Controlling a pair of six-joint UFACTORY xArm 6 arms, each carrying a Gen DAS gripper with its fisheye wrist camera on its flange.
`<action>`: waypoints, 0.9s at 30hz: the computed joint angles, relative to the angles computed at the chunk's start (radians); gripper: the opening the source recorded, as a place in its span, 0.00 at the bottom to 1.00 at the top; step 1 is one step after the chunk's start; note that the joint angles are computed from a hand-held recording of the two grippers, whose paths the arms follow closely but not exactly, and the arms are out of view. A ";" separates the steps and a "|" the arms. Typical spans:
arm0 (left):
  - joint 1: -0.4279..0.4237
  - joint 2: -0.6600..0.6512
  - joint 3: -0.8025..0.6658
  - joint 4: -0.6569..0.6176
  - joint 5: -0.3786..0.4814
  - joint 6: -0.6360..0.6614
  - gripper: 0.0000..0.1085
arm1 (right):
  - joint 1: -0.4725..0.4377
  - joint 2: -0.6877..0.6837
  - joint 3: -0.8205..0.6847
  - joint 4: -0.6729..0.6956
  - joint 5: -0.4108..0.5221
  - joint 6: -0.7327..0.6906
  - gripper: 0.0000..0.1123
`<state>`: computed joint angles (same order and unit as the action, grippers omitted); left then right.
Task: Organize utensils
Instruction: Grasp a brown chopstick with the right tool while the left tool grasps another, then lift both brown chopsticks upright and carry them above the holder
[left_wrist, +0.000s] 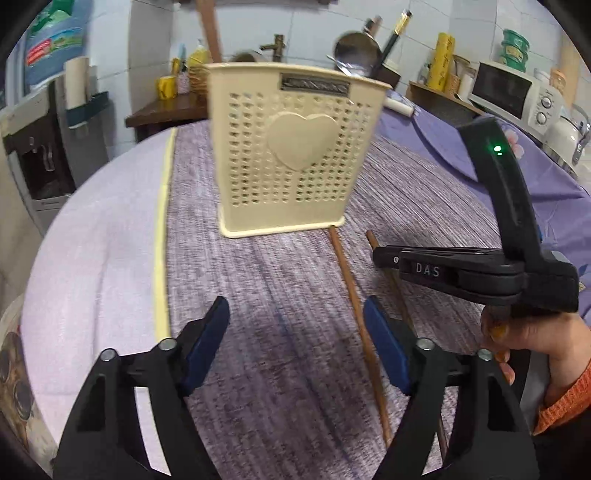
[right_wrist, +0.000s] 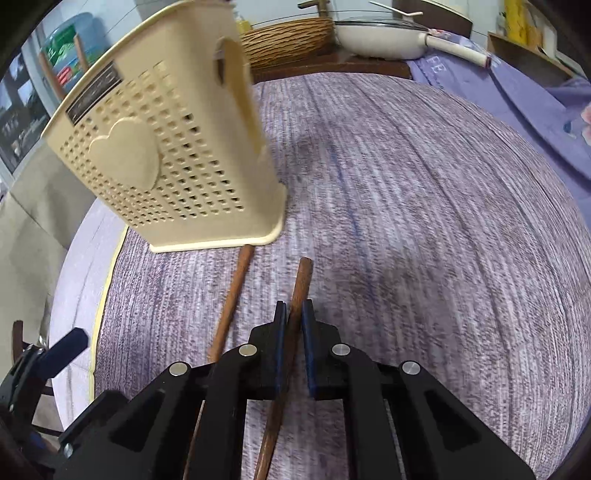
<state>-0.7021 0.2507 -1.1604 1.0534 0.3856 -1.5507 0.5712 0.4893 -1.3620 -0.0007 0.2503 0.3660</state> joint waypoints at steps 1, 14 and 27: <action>0.003 0.024 -0.025 -0.048 -0.016 0.056 0.61 | -0.010 -0.008 0.016 0.014 -0.011 -0.008 0.08; -0.012 0.318 -0.398 -0.438 0.097 0.476 0.24 | -0.054 -0.053 0.109 0.152 -0.082 -0.128 0.08; -0.009 0.410 -0.533 -0.396 0.168 0.489 0.09 | -0.048 -0.073 0.134 0.073 -0.096 -0.061 0.08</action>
